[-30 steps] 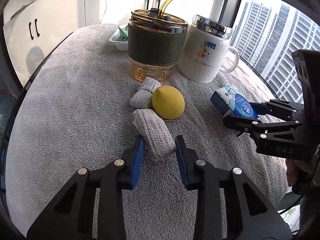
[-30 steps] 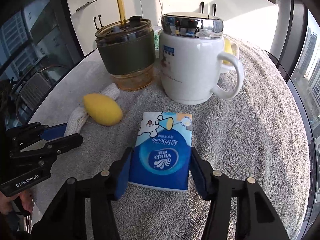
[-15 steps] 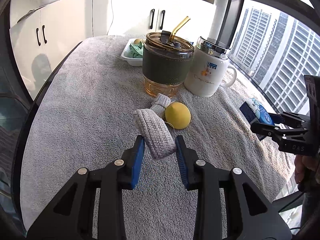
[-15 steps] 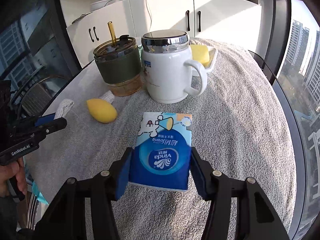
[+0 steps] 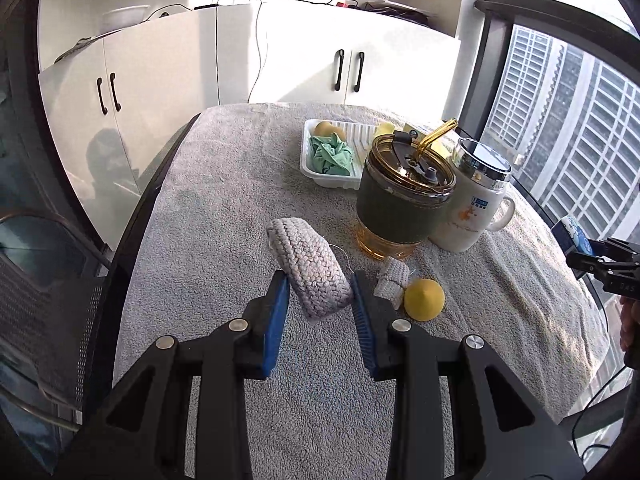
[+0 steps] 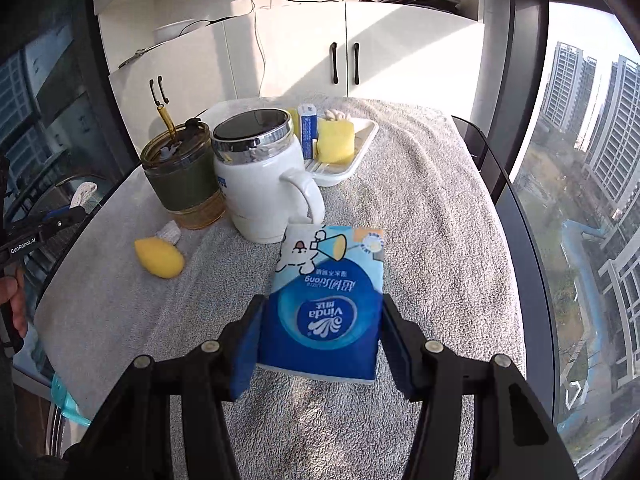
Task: Organize soft objects
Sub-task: 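Carry the knit sock and Vinda tissue pack over the white tray with both tools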
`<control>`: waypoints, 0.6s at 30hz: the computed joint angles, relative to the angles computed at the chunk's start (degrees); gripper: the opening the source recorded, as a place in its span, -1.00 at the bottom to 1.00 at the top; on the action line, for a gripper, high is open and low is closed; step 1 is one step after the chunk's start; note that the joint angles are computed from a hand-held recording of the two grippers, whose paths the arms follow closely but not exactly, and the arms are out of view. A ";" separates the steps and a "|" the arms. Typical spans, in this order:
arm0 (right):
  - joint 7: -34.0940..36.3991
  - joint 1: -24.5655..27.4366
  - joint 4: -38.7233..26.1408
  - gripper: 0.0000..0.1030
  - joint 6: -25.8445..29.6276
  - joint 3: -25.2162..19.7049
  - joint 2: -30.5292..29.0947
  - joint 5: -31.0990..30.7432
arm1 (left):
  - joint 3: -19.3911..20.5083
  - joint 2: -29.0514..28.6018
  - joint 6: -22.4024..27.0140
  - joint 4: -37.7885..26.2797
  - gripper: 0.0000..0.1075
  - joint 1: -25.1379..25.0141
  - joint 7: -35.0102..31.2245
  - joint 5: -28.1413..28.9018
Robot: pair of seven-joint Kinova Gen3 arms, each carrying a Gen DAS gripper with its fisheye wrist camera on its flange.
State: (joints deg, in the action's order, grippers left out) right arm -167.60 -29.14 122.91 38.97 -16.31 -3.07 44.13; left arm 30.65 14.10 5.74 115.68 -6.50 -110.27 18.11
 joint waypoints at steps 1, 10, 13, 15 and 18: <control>1.29 0.44 -0.17 0.12 0.25 0.59 -0.49 -0.53 | -0.64 0.25 0.62 -0.93 -0.45 0.10 -0.13 -0.45; 17.11 7.58 -7.09 0.12 2.59 5.81 0.03 -3.74 | -9.51 4.92 8.97 -14.80 -0.45 5.70 -3.04 -2.39; 23.15 10.09 -11.04 0.12 2.93 7.78 1.53 -5.34 | -13.67 6.71 12.52 -20.46 -0.45 9.35 -2.70 -3.78; 27.00 11.53 -13.79 0.12 3.03 9.02 2.88 -6.36 | -15.85 8.05 14.19 -24.14 -0.45 11.48 -2.29 -5.05; 31.55 12.76 -18.25 0.12 3.81 10.46 5.57 -7.39 | -17.48 10.58 16.79 -29.82 -0.45 13.61 -2.17 -6.69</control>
